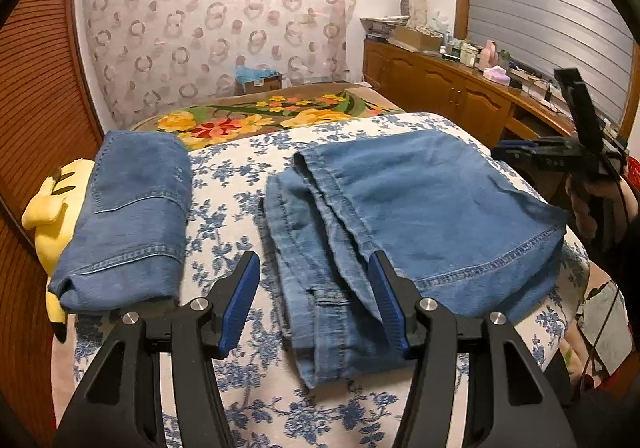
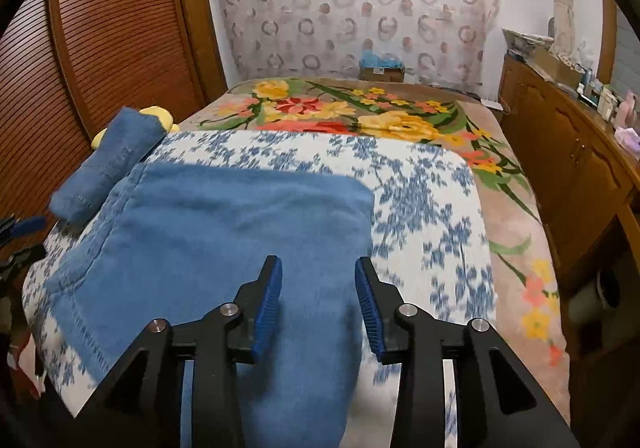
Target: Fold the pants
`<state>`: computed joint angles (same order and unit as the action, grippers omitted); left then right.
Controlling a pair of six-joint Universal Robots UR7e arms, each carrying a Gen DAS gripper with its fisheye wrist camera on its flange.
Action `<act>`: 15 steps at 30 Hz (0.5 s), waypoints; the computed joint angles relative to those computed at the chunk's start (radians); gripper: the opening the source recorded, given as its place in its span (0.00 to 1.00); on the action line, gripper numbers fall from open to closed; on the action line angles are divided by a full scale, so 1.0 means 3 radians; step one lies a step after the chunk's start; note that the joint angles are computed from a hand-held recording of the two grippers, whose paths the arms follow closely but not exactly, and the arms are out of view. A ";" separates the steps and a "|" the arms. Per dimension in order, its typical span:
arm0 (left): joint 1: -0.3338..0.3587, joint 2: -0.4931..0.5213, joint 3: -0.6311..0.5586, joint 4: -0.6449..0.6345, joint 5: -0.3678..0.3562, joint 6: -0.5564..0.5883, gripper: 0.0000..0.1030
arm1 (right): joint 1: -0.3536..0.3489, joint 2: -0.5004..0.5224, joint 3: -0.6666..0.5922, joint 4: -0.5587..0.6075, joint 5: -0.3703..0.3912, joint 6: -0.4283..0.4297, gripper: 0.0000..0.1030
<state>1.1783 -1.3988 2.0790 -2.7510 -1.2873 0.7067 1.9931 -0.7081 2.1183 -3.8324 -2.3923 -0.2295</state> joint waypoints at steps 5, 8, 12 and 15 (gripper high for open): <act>-0.0059 0.0008 0.0083 -0.0004 -0.0036 -0.0033 0.56 | 0.0097 0.0015 0.0285 -0.0178 -0.0095 0.0245 0.46; -0.0097 0.0038 0.0148 -0.0014 -0.0038 -0.0045 0.56 | 0.0100 0.0033 0.0473 -0.0224 -0.0092 0.0477 0.51; -0.0132 0.0114 0.0219 -0.0065 0.0043 -0.0008 0.56 | 0.0097 0.0035 0.0638 -0.0338 -0.0011 0.0755 0.53; -0.0120 0.0160 0.0235 -0.0086 0.0090 -0.0027 0.56 | 0.0068 0.0018 0.0719 -0.0403 0.0103 0.0880 0.53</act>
<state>1.1422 -1.3509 2.1493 -2.7770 -1.2602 0.6984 2.0135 -0.7028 2.3341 -3.9533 -2.3613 0.0344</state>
